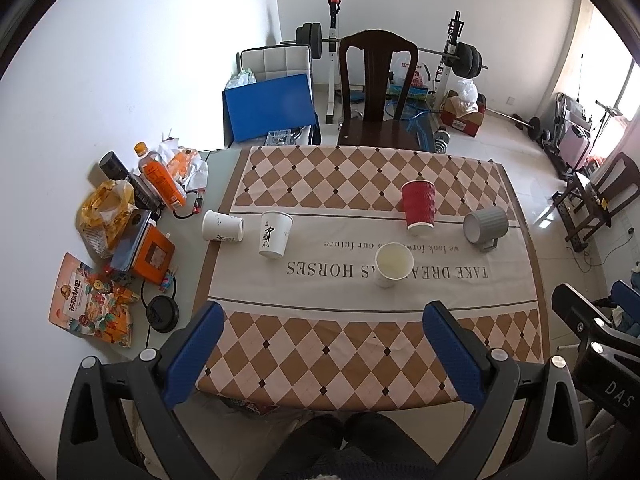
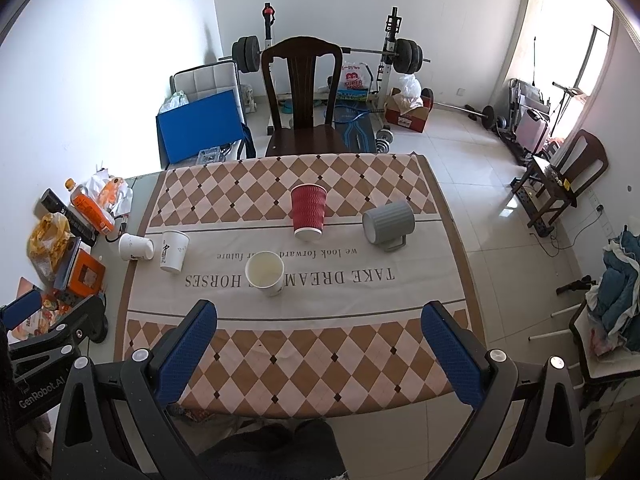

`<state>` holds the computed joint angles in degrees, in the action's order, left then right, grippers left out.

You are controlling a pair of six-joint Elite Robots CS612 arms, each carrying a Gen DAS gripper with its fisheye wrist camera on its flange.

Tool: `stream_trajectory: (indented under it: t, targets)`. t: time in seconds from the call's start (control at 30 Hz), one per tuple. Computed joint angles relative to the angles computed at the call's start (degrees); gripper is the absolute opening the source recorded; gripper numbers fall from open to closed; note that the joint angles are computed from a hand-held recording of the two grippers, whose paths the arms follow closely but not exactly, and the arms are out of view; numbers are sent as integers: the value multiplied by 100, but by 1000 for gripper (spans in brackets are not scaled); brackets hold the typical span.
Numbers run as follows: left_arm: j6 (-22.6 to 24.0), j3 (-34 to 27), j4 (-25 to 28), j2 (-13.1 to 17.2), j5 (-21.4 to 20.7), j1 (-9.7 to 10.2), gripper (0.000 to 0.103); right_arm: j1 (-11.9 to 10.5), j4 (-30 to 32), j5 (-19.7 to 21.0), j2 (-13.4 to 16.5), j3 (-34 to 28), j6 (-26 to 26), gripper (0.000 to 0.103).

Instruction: Flip cup upright

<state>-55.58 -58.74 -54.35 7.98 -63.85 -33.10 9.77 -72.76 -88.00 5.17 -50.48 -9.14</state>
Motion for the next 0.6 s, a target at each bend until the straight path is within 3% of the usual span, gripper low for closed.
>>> stream_trajectory:
  t: [0.6]
  targets:
    - [24, -15, 6, 5, -12, 6, 102, -1, 10, 12, -32, 63, -26, 103]
